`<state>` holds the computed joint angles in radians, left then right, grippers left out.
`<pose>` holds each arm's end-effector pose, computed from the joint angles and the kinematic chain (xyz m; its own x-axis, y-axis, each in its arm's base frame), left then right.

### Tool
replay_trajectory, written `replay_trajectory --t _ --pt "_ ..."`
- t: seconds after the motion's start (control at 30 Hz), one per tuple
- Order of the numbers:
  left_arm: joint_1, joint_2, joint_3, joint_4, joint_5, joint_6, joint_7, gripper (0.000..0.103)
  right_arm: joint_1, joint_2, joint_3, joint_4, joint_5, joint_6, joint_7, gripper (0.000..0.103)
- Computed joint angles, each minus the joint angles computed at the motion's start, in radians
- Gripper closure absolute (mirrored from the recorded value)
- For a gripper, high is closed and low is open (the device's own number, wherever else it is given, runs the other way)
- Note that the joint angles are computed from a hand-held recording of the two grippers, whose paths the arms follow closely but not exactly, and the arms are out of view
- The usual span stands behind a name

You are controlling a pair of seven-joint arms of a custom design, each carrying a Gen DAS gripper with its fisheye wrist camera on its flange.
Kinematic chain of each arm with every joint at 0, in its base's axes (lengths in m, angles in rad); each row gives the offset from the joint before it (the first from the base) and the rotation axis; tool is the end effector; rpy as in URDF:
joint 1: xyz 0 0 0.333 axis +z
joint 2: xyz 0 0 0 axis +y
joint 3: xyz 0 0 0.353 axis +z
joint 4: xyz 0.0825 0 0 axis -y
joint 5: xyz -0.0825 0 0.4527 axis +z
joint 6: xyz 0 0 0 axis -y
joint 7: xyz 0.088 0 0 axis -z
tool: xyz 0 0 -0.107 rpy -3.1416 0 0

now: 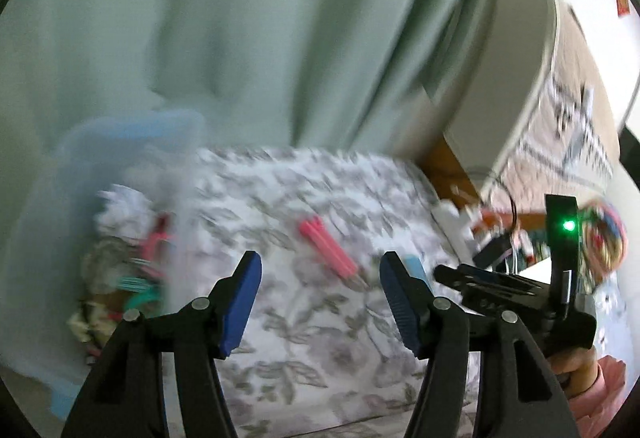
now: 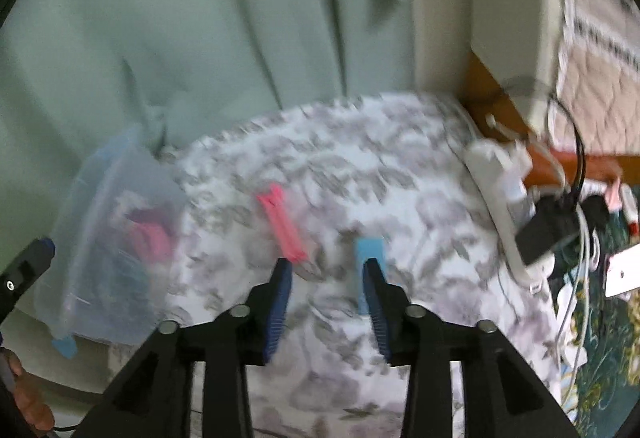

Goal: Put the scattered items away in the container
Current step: 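Move both open tools back toward the pink roller and white box, then grasp the pink roller with left tool while right tool grasps the white box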

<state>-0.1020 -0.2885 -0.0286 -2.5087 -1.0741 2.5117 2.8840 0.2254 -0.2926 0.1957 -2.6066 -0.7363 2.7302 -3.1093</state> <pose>0.4982 -0.0583 0.4063 -0.6434 -0.7333 0.2197 -0.6504 0.3723 -0.6621 0.4318 0.2196 0.3757 -0.4625 -0.8620 -0.2077 -0.6899 0.4970 -0.5264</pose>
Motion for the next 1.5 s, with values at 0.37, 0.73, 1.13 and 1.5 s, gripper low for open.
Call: replay_trajectory --t 0.37,0.73,1.13,1.5 --pt "-0.054 0.26 -0.132 0.099 0.225 0.139 -0.267 0.04 -0.066 0.128 -0.042 -0.058 -0.012 0.19 0.032 0.046" --pt "-0.037 0.515 -0.178 0.291 0.394 0.146 -0.525 0.04 -0.051 0.226 -0.096 -0.005 -0.166 0.272 0.102 0.046" --pt "0.008 0.57 -0.223 0.326 0.451 0.211 -0.618 0.069 -0.139 0.203 -0.091 -0.038 -0.394 0.384 0.377 0.05" --pt "0.04 0.424 -0.208 0.193 0.315 0.123 -0.506 0.075 -0.124 0.117 -0.068 -0.084 -0.258 0.365 0.254 0.051"
